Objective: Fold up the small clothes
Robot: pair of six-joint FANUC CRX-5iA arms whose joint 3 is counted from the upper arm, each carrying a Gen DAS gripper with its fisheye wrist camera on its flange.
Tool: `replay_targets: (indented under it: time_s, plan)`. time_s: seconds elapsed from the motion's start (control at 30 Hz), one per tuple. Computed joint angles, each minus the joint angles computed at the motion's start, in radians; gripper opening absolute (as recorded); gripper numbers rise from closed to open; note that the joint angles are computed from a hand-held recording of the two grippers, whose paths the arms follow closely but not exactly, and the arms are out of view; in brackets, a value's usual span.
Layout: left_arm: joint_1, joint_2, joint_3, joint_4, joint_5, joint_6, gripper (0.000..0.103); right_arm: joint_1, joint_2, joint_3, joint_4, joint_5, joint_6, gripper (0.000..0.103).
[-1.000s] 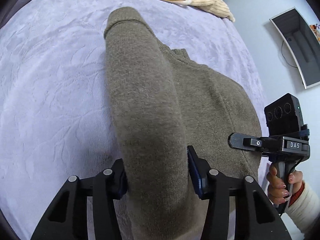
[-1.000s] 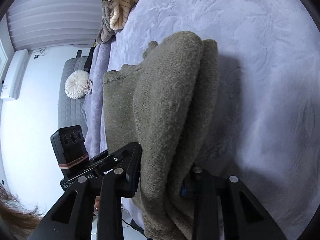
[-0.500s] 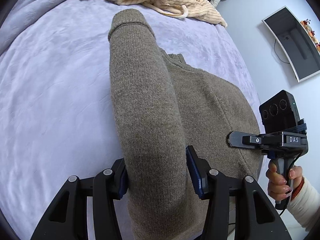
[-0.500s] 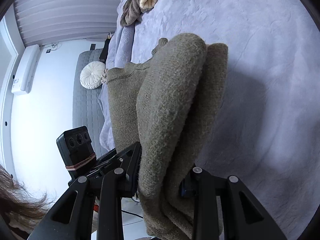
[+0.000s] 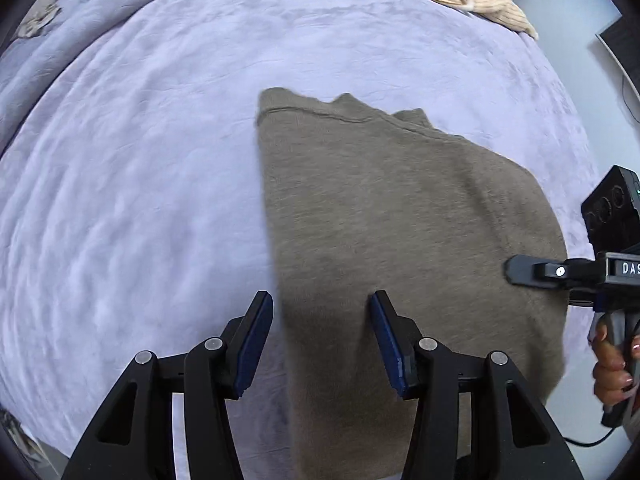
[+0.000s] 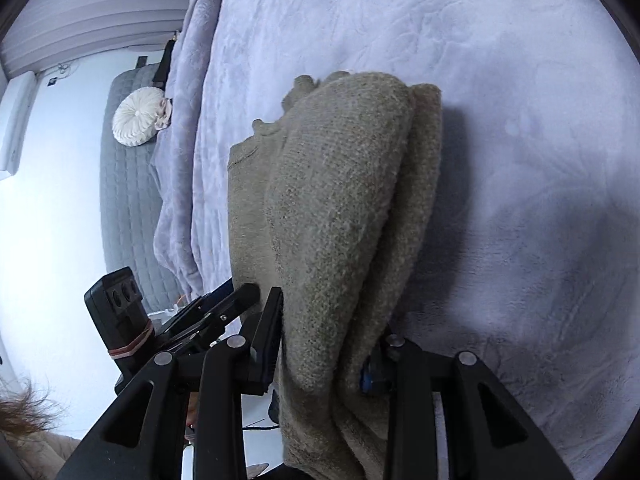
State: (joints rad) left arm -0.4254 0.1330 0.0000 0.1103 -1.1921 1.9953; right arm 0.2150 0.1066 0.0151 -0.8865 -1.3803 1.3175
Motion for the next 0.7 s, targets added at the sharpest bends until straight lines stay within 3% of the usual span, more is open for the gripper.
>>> replay_targets:
  time_s: [0.13,0.2,0.27,0.33,0.43,0.53,0.7]
  plan:
    - [0.026,-0.043,-0.034,0.007,0.004,0.017,0.055,0.040,-0.044,0.003,0.147,-0.008,-0.057,0.034]
    - [0.035,-0.067,-0.045,0.002,-0.006,0.005,0.055,0.086,-0.070,0.008,0.251,-0.005,-0.098,0.029]
    - [0.043,-0.091,-0.060,0.012,-0.002,-0.025,0.055,0.127,-0.102,0.009,0.336,-0.001,-0.130,0.017]
    - [0.039,-0.100,-0.066,0.041,0.016,-0.051,0.055,0.149,-0.136,0.007,0.371,0.004,-0.138,0.009]
    - [0.041,-0.140,-0.102,0.104,0.038,-0.121,0.055,0.156,-0.181,0.006,0.355,0.001,-0.098,0.009]
    - [0.011,-0.109,-0.090,0.132,0.039,-0.152,0.055,0.211,-0.188,0.009,0.364,-0.021,-0.081,0.009]
    - [-0.022,-0.093,-0.127,0.123,0.066,-0.157,0.055,0.342,-0.169,-0.061,0.543,-0.040,-0.157,0.008]
